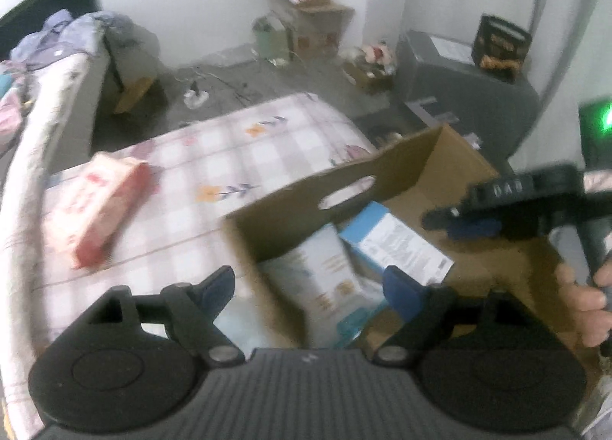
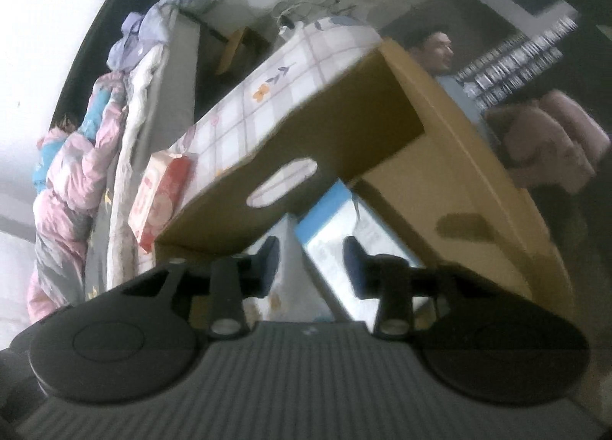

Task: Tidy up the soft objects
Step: 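Carry the medicine box into the cardboard box and open the right tool, then grasp the pink mesh pouch on the bed with the right tool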

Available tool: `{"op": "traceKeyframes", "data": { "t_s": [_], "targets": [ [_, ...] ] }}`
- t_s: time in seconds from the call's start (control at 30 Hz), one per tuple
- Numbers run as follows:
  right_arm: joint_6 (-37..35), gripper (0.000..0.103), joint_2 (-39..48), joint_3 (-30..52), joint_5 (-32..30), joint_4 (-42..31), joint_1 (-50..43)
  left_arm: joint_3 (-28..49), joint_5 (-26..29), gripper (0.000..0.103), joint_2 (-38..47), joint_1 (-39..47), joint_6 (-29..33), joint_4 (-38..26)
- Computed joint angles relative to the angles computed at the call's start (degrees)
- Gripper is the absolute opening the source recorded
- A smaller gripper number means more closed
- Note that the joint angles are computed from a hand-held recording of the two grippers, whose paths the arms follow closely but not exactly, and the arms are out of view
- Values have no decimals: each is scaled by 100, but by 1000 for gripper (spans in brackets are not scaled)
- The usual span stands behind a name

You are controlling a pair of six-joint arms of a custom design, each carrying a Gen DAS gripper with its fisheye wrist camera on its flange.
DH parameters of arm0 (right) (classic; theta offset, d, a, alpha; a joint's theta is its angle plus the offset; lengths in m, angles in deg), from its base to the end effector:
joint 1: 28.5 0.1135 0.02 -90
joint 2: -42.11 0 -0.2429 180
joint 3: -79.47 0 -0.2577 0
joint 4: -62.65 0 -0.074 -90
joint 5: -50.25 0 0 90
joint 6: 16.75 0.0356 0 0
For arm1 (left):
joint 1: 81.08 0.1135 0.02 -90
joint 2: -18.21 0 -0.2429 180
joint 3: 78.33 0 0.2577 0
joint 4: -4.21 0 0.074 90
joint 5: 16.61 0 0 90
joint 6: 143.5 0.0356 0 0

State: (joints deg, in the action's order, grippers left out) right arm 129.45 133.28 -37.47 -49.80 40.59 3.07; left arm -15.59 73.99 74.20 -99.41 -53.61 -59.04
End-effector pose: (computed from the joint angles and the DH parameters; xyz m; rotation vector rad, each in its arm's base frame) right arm 0.2712 0.1739 0.1512 0.4802 2.5931 0.8290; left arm 0.1902 -0.0634 0.2537 0.4097 2.5297 -0.1368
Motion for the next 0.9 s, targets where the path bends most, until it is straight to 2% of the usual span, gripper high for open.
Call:
{"op": "traceKeyframes", "data": {
  "t_s": [0.1,0.2,0.27,0.33,0.43,0.5,0.57,0.63,0.7,0.9],
  "targets": [
    [272,54,-136,-210,183,-112,232,-75,537,91,-747,916,528,-510],
    [640,57,-49,-295,378,-232,437,-247,1138,92,-1429,2053,1219,-979],
    [939,64,128,-314,483,-243,539,-351,1673,93,-1745,3061,1887,-1317],
    [1179,68,363,-266,616,-204,638,-415,2344,93,-1870,4340,2871,-1765],
    [1298,70,802,-60,816,-139,748,-422,3184,93,-1602,6223,4485,-2413],
    [1344,72,1139,170,874,-106,718,-379,3542,93,-1213,7402,5624,-2807],
    [1396,73,1451,376,847,-43,722,-368,3730,93,-831,8388,6551,-3039],
    [1454,82,1613,545,985,-32,832,-331,3788,93,-432,9077,7262,-3096],
    [1509,84,1744,728,1042,-142,934,-281,3802,93,-105,9510,7657,-3055],
    [1521,85,1866,870,982,-84,1191,-181,3754,93,713,10151,7989,-2698]
  ]
}}
